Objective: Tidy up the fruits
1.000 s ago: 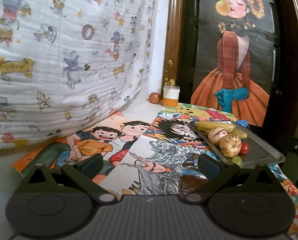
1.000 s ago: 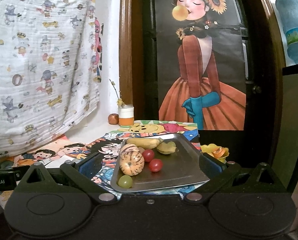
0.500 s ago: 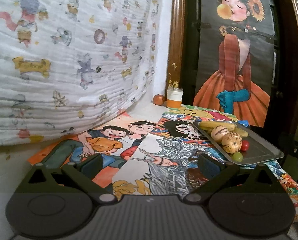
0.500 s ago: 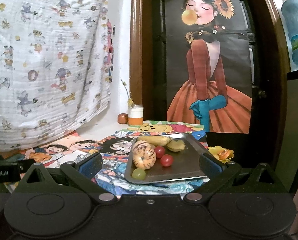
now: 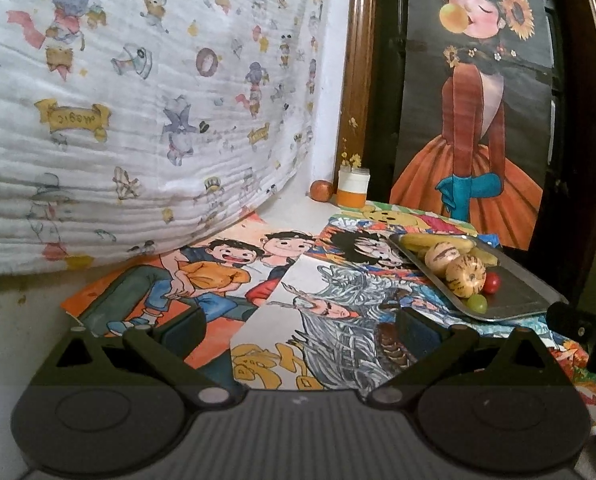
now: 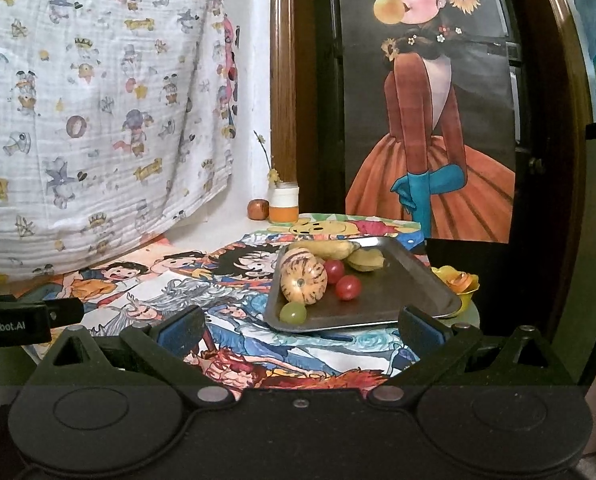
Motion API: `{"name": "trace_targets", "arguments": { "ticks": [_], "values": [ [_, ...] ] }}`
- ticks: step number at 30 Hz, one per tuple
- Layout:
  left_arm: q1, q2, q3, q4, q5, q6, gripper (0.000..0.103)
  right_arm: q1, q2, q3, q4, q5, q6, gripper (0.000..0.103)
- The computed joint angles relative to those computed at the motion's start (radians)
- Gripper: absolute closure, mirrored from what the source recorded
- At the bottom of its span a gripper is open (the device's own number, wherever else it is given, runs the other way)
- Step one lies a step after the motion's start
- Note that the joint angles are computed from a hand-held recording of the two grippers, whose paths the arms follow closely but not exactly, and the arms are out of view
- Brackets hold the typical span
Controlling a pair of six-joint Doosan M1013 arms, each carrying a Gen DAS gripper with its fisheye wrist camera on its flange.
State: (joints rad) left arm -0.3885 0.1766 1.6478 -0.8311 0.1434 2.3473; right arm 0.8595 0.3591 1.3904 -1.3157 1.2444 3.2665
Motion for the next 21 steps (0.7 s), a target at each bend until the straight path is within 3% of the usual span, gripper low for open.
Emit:
{"name": "trace_targets", "arguments": {
  "ticks": [21],
  "values": [
    [-0.001, 0.006, -0.008, 0.091, 0.015, -0.085, 0.000, -0.004, -0.001, 0.003, 0.017, -0.012, 0.003, 0.000]
  ]
}}
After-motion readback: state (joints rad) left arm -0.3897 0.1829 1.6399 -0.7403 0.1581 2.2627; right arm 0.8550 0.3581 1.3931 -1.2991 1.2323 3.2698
